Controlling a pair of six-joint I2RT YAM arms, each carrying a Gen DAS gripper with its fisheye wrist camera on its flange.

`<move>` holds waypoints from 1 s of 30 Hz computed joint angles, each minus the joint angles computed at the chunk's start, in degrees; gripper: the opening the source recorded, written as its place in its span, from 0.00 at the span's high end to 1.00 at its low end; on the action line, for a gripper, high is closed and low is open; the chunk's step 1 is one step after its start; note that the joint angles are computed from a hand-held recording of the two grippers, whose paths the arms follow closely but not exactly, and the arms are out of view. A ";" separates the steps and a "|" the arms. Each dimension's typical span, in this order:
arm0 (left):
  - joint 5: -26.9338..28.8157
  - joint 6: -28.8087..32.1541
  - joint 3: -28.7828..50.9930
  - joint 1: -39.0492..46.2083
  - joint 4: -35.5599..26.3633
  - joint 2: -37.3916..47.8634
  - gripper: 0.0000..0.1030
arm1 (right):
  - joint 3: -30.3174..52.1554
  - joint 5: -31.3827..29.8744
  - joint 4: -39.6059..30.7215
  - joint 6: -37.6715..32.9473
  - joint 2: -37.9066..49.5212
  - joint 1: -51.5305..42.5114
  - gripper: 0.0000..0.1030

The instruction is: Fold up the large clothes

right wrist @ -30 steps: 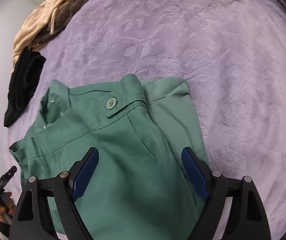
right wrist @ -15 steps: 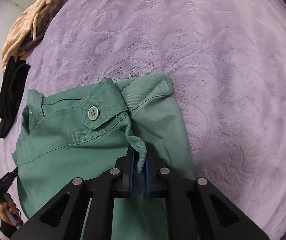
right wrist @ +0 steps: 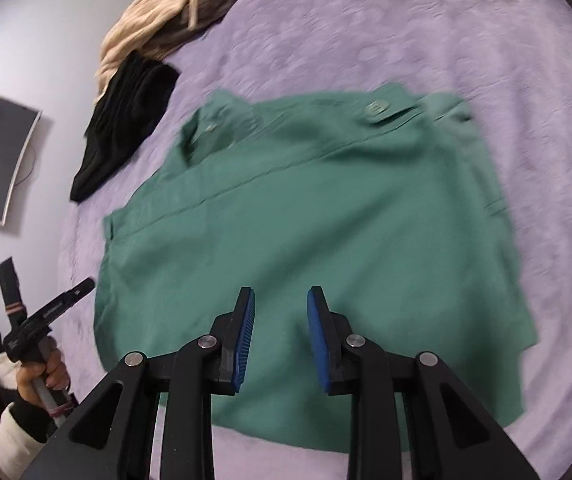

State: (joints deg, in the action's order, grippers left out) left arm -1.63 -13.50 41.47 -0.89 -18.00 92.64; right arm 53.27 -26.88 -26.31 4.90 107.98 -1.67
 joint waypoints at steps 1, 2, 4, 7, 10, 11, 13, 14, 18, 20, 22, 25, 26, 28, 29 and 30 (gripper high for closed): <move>0.39 -1.43 -0.82 -2.30 0.24 -0.13 0.79 | -1.10 -0.21 1.17 0.86 0.75 2.13 0.71; 0.88 -2.80 -1.79 -4.52 0.90 0.13 0.79 | -2.06 -0.06 2.39 1.39 1.77 3.98 0.71; 0.64 -6.02 -2.43 -9.23 1.67 1.95 0.79 | -3.66 2.55 4.08 1.24 3.55 6.42 0.71; -1.55 -9.36 -5.03 -14.29 4.33 5.92 0.79 | -6.27 4.23 3.87 -1.31 2.17 2.68 0.72; -1.35 -8.12 -11.41 -12.90 8.54 3.20 0.79 | -7.69 10.17 1.86 -5.97 -1.18 -4.50 0.72; -1.14 -7.16 -12.96 -11.36 8.48 1.52 0.79 | -7.58 12.21 0.84 -7.53 -1.93 -7.35 0.72; 0.38 -4.97 -15.19 -7.63 7.86 -1.49 0.79 | -6.94 16.58 -1.13 -10.02 -3.51 -13.06 0.72; 1.73 -3.69 -16.20 -5.28 7.33 -3.40 0.79 | -6.74 16.77 -1.96 -11.39 -4.62 -16.25 0.72; 1.24 -1.42 -17.48 -2.55 4.09 -8.17 0.79 | -7.66 17.71 -3.87 -12.70 -9.92 -26.14 0.50; 0.34 -1.47 -18.24 -3.19 3.52 -9.36 0.79 | -8.20 10.11 -5.69 -12.84 -10.07 -34.05 0.39; -0.43 -1.57 -18.80 -3.60 4.55 -8.27 0.79 | -8.42 0.30 -8.93 -13.11 -6.84 -41.76 0.39; -2.01 -2.23 -18.29 -4.73 5.75 -5.74 0.79 | -10.42 -12.96 -7.67 -9.94 2.73 -47.18 0.39; -2.40 -2.47 -17.94 -5.09 6.17 -4.64 0.79 | -12.55 -16.49 -3.72 -6.28 5.70 -46.55 0.39; -3.19 -3.02 -17.23 -6.02 6.72 -2.65 0.79 | -16.97 -21.63 7.20 2.19 10.48 -46.14 0.40; -3.43 -2.79 -17.40 -5.97 7.03 -2.25 0.79 | -18.35 -23.50 12.20 6.14 12.18 -46.84 0.52; -3.74 -2.90 -17.15 -6.23 6.93 -1.81 0.79 | -19.43 -25.95 16.78 10.27 13.51 -47.65 0.85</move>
